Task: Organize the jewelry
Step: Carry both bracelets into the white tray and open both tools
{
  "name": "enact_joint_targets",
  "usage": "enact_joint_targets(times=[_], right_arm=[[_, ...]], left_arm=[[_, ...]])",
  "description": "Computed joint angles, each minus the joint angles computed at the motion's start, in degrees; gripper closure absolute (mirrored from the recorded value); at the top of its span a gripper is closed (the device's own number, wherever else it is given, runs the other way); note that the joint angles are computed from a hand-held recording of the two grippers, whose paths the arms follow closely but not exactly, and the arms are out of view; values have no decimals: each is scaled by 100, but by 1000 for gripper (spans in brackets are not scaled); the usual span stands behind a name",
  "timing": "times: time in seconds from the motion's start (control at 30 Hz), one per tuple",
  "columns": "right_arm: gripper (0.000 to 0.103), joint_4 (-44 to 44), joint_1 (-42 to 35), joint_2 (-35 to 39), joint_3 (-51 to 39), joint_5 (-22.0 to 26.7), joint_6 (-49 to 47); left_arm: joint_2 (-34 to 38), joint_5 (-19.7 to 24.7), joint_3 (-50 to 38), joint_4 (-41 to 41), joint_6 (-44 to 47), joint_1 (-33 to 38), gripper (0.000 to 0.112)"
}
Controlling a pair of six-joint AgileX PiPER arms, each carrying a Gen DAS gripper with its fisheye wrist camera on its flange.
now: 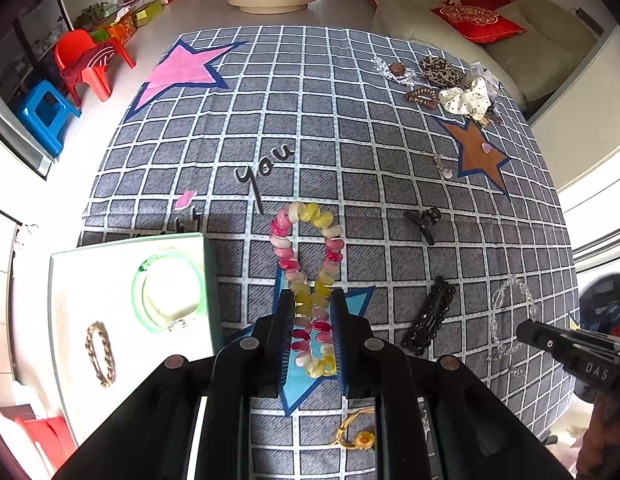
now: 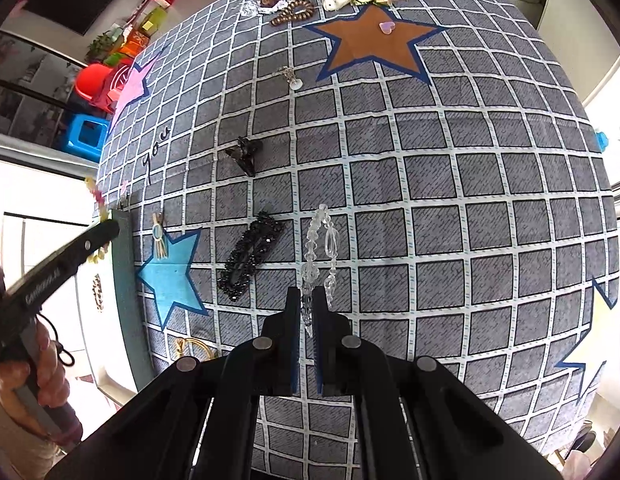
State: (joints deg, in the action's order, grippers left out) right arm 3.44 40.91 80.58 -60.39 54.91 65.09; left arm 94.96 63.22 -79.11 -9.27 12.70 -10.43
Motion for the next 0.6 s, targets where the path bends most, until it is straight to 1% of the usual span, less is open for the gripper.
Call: enact_joint_targets(times=[0.1, 0.23, 0.47, 0.6], right_arm=[[97, -77, 79, 153, -352, 129, -23], [97, -196, 244, 516, -1100, 384, -157], [97, -94, 492, 1644, -2986, 841, -869], [97, 100, 653, 2552, -4351, 1157, -1349]], left_arm=[[-279, 111, 192, -98, 195, 393, 87], [-606, 214, 437, -146, 495, 968, 87], [-970, 346, 816, -187, 1038, 2088, 87], [-1033, 342, 986, -189, 1313, 2718, 87]])
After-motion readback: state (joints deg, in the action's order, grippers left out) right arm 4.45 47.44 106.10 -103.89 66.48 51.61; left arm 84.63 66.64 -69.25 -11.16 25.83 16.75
